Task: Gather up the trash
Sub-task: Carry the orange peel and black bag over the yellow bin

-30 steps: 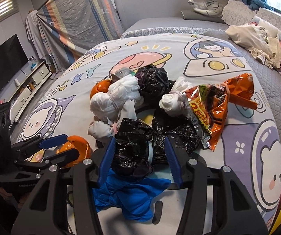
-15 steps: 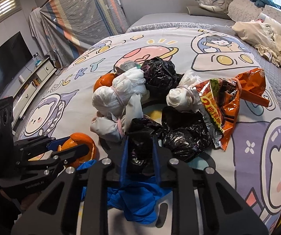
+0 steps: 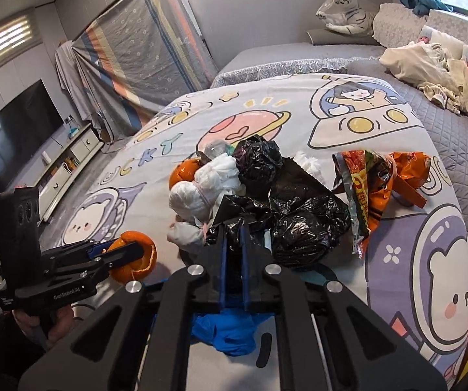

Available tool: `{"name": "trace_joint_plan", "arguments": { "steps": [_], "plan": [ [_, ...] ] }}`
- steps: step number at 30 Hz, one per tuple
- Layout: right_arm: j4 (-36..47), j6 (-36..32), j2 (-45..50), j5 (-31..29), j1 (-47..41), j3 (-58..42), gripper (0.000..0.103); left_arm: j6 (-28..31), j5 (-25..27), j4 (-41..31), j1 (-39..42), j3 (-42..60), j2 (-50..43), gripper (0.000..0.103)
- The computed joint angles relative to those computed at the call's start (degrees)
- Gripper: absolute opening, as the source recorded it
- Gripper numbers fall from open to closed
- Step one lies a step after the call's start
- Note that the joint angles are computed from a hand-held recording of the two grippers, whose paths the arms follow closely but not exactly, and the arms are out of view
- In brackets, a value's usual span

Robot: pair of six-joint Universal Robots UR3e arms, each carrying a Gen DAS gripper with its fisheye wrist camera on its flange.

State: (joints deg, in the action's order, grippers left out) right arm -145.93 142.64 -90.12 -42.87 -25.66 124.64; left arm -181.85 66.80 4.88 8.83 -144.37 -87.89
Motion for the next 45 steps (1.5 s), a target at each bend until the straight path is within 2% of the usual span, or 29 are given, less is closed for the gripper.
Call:
{"name": "trace_joint_plan", "arguments": {
  "steps": [3,10,16,21,31,34,37,45],
  "plan": [
    [6.3,-2.7,-3.0,2.7,-2.4,-0.2,0.007,-0.3,0.0,-1.3,0.6,-0.4,3.1,0.029],
    [14.5,-8.2,-13.0,7.6,-9.8,2.1,0.007,-1.9,1.8,-3.3,-0.7,1.7,7.1,0.029],
    [22.0,-12.6,-18.0,10.3,-15.7,1.8,0.007,-4.0,3.5,-3.6,-3.6,6.1,5.7,0.029],
    [32.2,-19.6,-21.8,12.7,-21.7,0.5,0.007,-5.7,6.2,-4.2,-8.1,11.5,3.3,0.029],
    [55.4,-34.9,-28.0,17.4,-37.2,-3.4,0.007,-8.0,12.9,-6.4,-21.0,27.3,-7.7,0.029],
    [64.7,-41.5,-28.4,18.0,-42.6,-6.2,0.007,-8.0,14.0,-7.5,-24.5,32.6,-11.5,0.029],
    [70.5,-46.5,-27.9,18.1,-47.5,-8.3,0.007,-8.2,14.7,-8.9,-27.9,38.6,-15.8,0.029],
    [72.0,-49.9,-23.1,17.6,-56.0,-10.6,0.007,-8.6,15.1,-14.7,-35.8,56.7,-27.6,0.029]
  ]
}}
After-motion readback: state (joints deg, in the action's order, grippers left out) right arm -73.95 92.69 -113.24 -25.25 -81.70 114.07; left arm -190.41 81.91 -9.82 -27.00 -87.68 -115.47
